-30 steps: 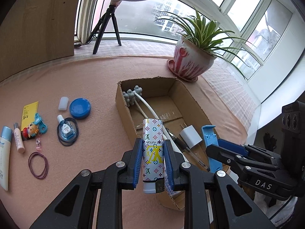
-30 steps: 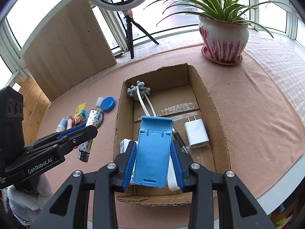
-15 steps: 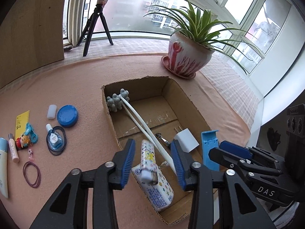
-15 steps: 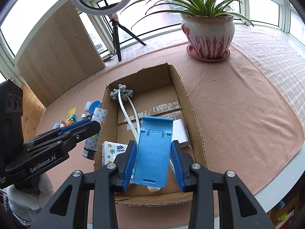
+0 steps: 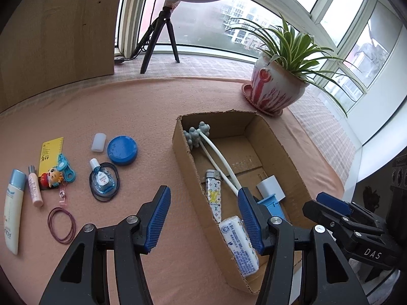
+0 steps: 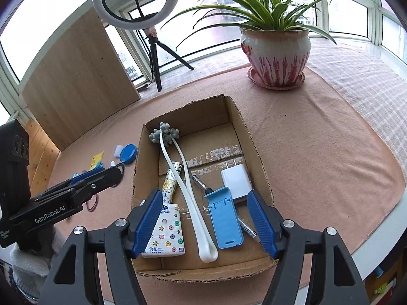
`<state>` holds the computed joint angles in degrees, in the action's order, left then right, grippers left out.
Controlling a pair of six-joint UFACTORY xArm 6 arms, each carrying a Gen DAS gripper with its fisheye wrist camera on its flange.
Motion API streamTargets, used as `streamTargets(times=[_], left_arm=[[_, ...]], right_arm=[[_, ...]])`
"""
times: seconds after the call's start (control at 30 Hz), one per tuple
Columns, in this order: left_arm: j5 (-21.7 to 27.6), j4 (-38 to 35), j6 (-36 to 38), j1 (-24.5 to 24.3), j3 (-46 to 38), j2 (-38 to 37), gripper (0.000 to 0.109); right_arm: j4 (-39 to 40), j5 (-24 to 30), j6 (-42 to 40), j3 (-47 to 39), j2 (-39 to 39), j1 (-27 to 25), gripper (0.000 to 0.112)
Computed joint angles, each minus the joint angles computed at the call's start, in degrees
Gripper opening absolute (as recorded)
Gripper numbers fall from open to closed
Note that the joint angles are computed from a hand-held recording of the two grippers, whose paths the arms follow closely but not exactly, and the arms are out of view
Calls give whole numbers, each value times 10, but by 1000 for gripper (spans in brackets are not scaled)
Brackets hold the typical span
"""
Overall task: Organize objects
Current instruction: 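Carry the phone stand with right while left carries the lighter, releasing both into the box, then grasp the pink lotion bottle with left while right grasps the purple hair ties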
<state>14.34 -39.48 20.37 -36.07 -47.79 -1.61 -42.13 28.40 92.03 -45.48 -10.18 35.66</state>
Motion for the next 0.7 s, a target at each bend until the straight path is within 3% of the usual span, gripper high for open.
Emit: streamTargets(times=[0.57,0.7], left_arm=[[17,-11,14,164,72,-37,58],[31,-34,40,203,65,-27,50]], right_arm=[[55,-55,-75,-104,109,25,65],[76,-60,-108,-153,152,37,65]])
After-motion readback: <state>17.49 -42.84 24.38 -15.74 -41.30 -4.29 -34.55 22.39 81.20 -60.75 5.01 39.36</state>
